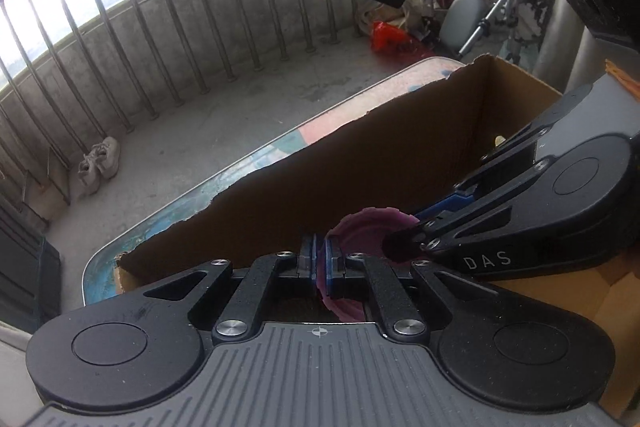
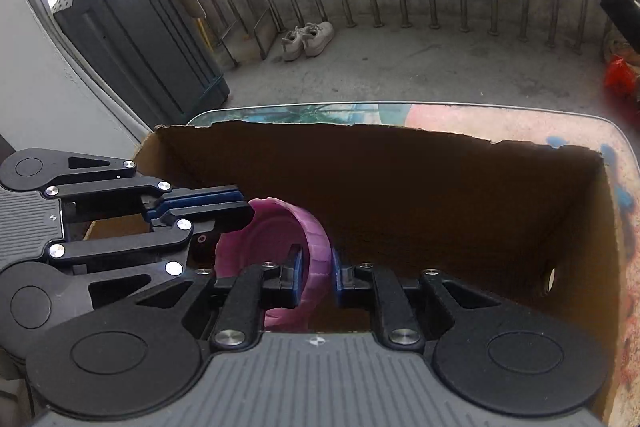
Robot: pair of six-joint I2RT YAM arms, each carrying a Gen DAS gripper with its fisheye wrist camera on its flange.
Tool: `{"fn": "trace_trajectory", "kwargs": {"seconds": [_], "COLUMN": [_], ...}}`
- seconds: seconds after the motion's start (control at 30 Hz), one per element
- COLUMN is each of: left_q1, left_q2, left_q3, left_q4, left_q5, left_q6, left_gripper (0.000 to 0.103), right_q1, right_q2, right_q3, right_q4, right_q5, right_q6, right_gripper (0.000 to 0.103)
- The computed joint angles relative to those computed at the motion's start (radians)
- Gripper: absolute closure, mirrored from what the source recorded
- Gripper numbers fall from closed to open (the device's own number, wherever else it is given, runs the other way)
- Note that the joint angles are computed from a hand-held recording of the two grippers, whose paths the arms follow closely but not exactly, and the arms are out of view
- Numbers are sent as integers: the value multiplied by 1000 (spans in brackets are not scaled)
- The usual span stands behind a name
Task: Organize rigid objects
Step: 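Carry the pink roll into the box with both tools and open them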
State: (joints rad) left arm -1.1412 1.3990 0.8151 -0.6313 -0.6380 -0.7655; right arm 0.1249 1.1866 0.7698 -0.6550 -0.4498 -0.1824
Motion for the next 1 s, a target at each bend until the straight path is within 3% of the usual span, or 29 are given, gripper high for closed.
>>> {"fn": "trace_trajectory", "kwargs": {"seconds": [0.13,0.2,0.47,0.63,0.67,0.73,0.77,0.8,1.0], "left_q1": [70,97,75,44,40,26,13,-1,-136], "left_q2": [-11,-9,60,64,65,53,40,30,3], "left_q3": [-28,-29,39,77,90,112,116,121,211], "left_q4": [42,55,-11,-82,-101,-142,-162,-182,-363], "left_q5": [78,94,39,18,11,-4,-14,-20,-81], "left_q6": [59,65,99,63,53,30,11,-9,-144], "left_gripper": [101,101,101,100,100,100,99,99,99], "right_q1": [43,75,29,8,5,8,19,23,-71], "right_q2": [104,148,226,231,232,219,212,197,102], "right_q3": [47,70,37,53,62,67,71,66,64], "right_q4": [0,15,115,86,74,69,68,72,13], "right_q5": [40,115,55,43,40,71,112,132,18], "right_q6": [7,5,47,17,19,40,62,68,52], "right_gripper": [87,87,85,83,78,54,32,20,20]}}
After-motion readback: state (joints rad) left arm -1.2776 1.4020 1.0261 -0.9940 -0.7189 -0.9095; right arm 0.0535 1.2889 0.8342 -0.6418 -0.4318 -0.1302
